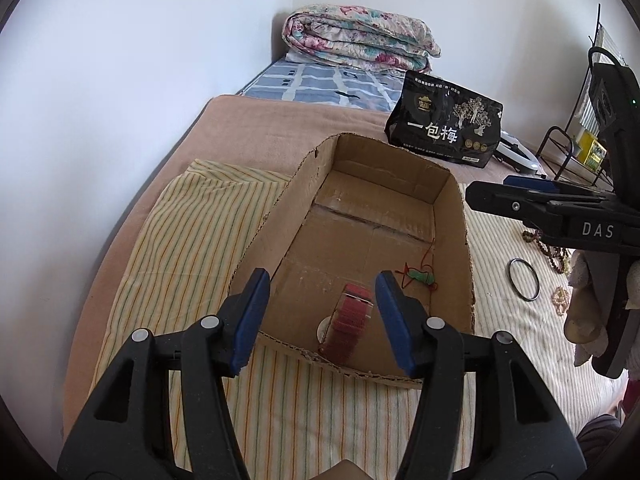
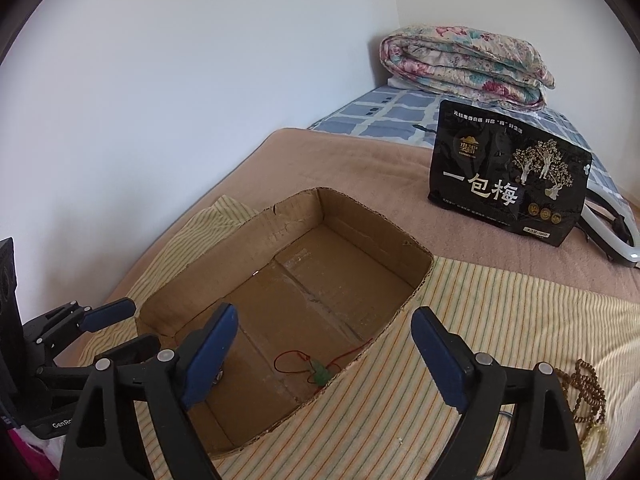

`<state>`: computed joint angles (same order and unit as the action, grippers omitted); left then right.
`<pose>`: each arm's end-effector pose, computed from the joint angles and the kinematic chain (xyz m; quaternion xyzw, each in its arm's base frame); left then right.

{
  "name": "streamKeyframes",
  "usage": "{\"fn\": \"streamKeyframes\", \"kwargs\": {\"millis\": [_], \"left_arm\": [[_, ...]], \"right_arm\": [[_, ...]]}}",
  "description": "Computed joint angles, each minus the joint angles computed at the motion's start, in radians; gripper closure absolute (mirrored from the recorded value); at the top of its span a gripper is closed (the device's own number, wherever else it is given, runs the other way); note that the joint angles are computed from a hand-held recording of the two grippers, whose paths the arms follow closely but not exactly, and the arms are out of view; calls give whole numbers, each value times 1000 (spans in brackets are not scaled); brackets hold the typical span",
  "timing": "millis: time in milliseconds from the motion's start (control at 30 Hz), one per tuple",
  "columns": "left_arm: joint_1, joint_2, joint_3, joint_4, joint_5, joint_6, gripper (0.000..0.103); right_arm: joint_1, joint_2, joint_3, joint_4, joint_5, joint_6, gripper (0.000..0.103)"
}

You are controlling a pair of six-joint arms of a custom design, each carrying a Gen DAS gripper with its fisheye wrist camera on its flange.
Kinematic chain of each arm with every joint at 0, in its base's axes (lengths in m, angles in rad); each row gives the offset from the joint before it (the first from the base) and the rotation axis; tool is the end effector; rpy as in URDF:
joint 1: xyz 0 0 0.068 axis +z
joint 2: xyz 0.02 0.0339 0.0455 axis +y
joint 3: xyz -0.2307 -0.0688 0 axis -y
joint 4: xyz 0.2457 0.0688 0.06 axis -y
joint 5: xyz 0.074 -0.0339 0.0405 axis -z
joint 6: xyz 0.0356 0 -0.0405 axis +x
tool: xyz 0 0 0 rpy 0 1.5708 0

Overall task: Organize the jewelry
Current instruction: 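Lift both tools out of the box and move them back over the jewelry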

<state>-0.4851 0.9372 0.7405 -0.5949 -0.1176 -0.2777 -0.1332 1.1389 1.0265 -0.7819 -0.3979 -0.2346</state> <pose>0.1903 -0.0956 0.2324 0.0734 0.9208 -0.0907 0.3721 0.2409 -0.0184 0.2718 -0.1124 0.9202 0.1238 0.3539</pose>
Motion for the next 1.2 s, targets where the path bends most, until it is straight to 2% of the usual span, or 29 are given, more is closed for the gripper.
{"fn": "streamKeyframes", "kwargs": {"millis": [233, 533, 733, 867, 1033, 1133, 1200], "left_arm": [[-60, -38, 19, -40, -63, -17, 47], [-173, -77, 60, -100, -153, -65, 47], [-273, -75, 100, -137, -229, -103, 47], [-343, -59, 124, -150, -270, -134, 47], [-433, -14, 152, -143, -310, -175, 47], [-489, 32, 173, -131, -325, -198, 47], [-519, 64, 188, -123, -333, -209, 47]], "right_arm": [[-31, -59, -5, -32, 0, -20, 4], [-142, -131, 13, -93, -28, -46, 3], [-279, -147, 28, -161, -119, -113, 3], [-412, -155, 43, -235, -195, -208, 3], [-577, -189, 56, -286, -208, -386, 0], [-682, -222, 44, -260, -186, -469, 0], [-781, -194, 72, -288, -233, -554, 0]]}}
